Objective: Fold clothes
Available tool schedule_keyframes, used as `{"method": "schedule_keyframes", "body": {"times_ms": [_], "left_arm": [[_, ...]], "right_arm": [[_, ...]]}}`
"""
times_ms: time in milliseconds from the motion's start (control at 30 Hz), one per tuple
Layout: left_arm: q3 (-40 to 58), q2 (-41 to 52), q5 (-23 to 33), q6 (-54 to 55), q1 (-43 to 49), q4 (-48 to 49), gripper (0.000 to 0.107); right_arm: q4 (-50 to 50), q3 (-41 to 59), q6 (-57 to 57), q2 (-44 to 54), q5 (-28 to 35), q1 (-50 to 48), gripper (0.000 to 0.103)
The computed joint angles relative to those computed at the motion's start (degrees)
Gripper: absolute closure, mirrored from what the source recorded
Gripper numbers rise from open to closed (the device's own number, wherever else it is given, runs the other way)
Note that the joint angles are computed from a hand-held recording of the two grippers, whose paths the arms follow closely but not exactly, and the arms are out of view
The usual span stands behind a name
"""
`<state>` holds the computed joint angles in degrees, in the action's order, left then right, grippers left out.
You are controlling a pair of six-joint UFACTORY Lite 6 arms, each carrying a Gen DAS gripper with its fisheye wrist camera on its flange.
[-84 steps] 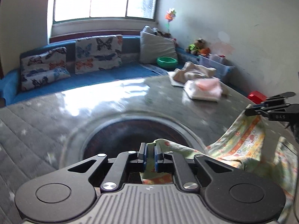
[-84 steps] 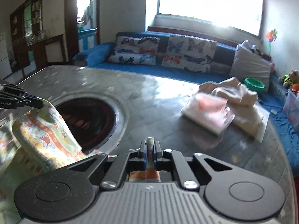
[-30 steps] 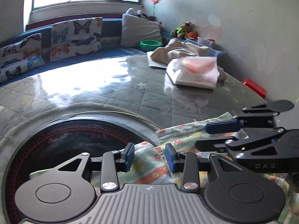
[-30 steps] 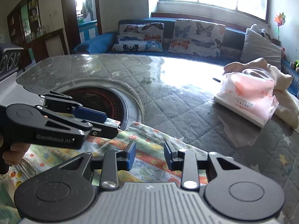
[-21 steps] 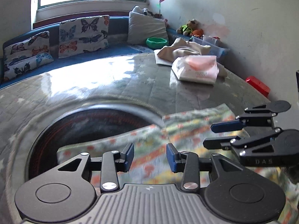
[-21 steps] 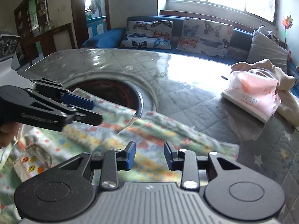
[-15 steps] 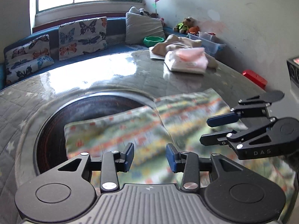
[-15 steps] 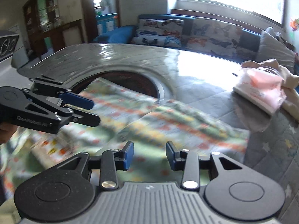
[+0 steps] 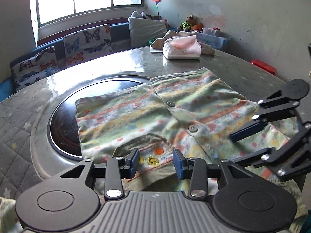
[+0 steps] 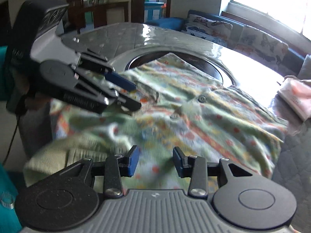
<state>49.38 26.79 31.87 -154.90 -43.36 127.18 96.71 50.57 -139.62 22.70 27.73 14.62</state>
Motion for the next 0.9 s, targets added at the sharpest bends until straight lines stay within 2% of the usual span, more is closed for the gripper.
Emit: {"method": "schedule_keyframes", "body": {"times_ms": [100, 233, 400, 567, 767, 900], "left_arm": [[-2.91, -1.91, 2.81, -4.30, -0.45, 0.51, 0.066], [-7.76, -5.38, 6.89, -7.94, -1.62, -2.22, 0.066], [-12.59, -7.91, 8.68, -9.73, -4.16, -6.76, 0.067], [-13.70, -6.90, 9.44, -9.42, -6.19, -8.65, 0.067], [-14.85, -6.28, 11.18, -11.16, -6.89, -6.96, 0.066], [-15.19, -6.36, 11.34, -10.98, -6.80, -6.36, 0.065]], "right_arm": [[0.83, -3.09, -2.25, -3.82, -0.93, -0.44, 0.064], [4.09, -3.76, -3.27, -6.31, 1.77, 1.24, 0.065], [8.02, 1.26, -3.73, -1.44, 2.83, 7.23, 0.065], [6.39, 5.38, -2.44, 3.70, 1.09, 12.33, 0.066], [2.61, -0.26, -3.50, 0.39, -0.14, 9.77, 0.066], [4.13, -4.72, -8.15, -3.79, -0.83, 9.08, 0.065]]}}
